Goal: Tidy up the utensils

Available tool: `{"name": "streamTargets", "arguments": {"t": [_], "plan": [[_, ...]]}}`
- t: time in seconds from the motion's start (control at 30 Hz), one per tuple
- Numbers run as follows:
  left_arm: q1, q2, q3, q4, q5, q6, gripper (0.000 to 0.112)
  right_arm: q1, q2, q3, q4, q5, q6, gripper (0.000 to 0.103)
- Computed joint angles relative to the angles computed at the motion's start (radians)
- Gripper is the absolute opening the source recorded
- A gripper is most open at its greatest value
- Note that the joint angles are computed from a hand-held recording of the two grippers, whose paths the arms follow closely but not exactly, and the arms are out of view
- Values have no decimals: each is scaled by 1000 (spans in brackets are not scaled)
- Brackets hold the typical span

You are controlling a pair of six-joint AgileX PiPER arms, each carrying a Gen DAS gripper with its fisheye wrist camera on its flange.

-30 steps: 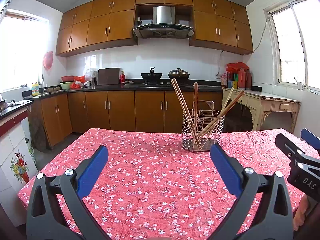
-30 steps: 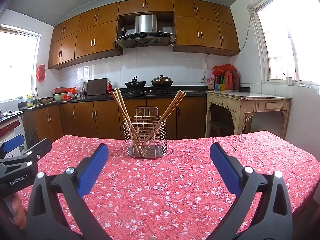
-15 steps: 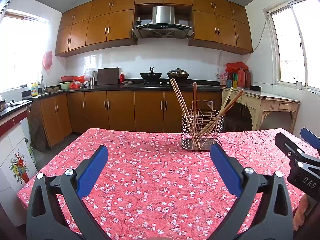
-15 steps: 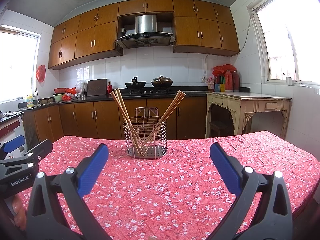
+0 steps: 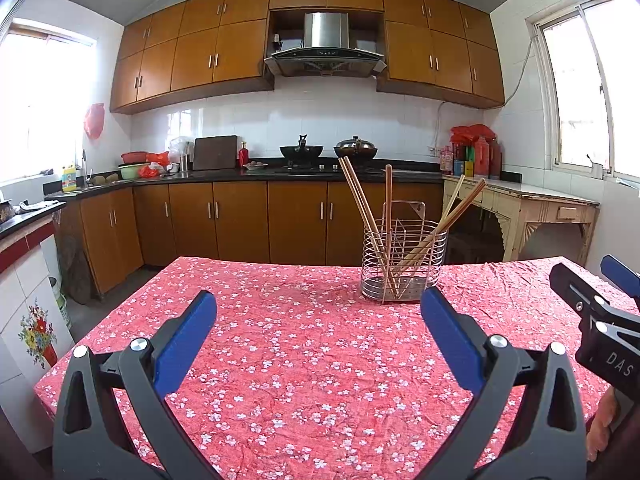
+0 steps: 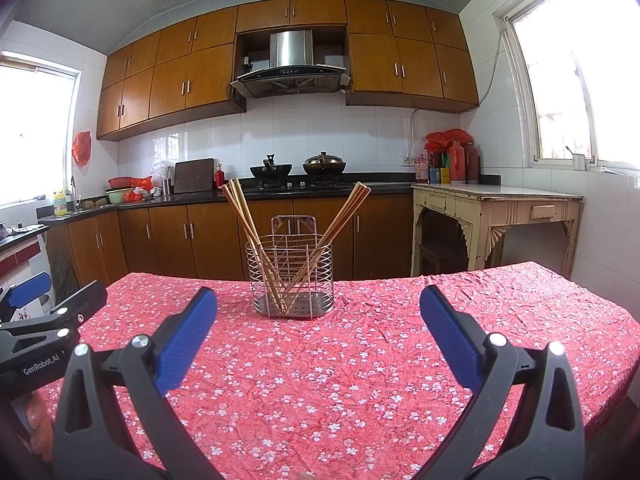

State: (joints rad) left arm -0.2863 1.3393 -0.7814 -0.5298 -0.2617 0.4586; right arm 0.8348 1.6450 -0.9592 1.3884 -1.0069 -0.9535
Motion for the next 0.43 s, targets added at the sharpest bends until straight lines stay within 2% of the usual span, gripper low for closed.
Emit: {"name": "streamTargets", "arguments": {"t": [0.13,0.43], "plan": [[0,0,3,9,-5,-11,101,0,0,0,-1,0,1,99],[30,-8,4,150,18,-148,101,7,2,-14,9,-8,-11,99]]}}
